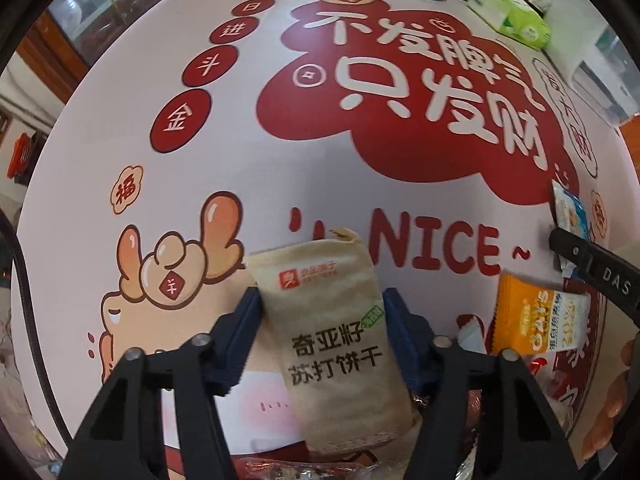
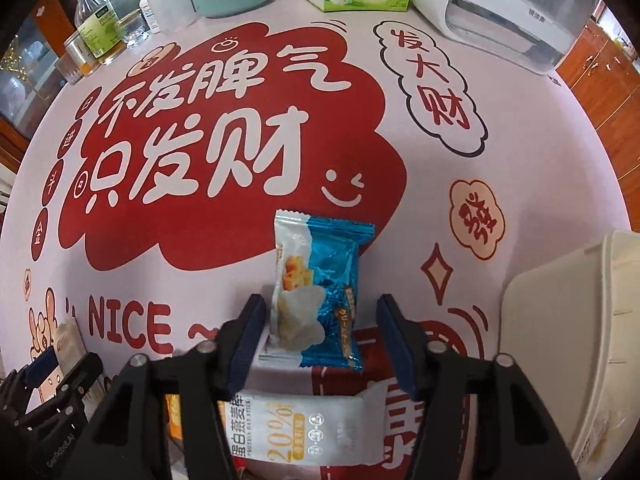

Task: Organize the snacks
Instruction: 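Grasp the tan cracker bag with the left tool while the right tool grasps the blue candy, then carry both snacks over the white tray and open both tools to drop them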

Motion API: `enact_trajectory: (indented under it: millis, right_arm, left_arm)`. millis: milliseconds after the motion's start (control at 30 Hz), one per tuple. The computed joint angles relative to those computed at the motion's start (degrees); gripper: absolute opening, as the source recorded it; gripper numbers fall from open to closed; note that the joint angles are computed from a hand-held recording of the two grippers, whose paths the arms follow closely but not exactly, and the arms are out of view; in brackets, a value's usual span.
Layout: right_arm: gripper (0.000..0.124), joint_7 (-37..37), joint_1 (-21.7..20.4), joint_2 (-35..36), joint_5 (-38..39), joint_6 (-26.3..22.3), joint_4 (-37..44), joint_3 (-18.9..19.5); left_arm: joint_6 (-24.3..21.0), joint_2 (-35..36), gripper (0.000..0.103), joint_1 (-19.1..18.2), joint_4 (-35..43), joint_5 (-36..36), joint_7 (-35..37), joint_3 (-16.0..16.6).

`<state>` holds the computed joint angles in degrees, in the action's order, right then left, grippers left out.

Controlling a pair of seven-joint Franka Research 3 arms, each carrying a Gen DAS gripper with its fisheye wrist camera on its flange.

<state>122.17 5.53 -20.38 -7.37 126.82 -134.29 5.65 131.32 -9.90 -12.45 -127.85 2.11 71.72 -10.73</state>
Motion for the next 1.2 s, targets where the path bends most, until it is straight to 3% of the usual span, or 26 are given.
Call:
enact_trajectory:
  millis: [200,567,867,1200]
  right_arm:
    - [0.030,-0.3,0.1,-0.8,-0.1,-0.2,-0.4,0.1]
    - [0.026,-0.3,0.4,-6.3,2.0,1.7,-3.3,0.8]
    - [0.026,-1.8,-0.3,-19.0,5.4,3.8,-6.2,1.4]
    - [0.026,-4.6,-4.2,-37.1,5.7,-0.6,-9.5,3.1]
  left_arm:
    - [0.4,-0.9,0.056,-0.5,-0.6,-0.8,0.9,0.0]
    - [3.0,-10.5,0.053,-1.2,-4.1,0.3,-0.4,0.3]
    - [4.6,-17.7,0.051,-3.4,-1.9,-1.0,0.5,1.4]
    - [4.4,-20.1,0.051,-11.5,3.2,-6.2,4.8,-0.2]
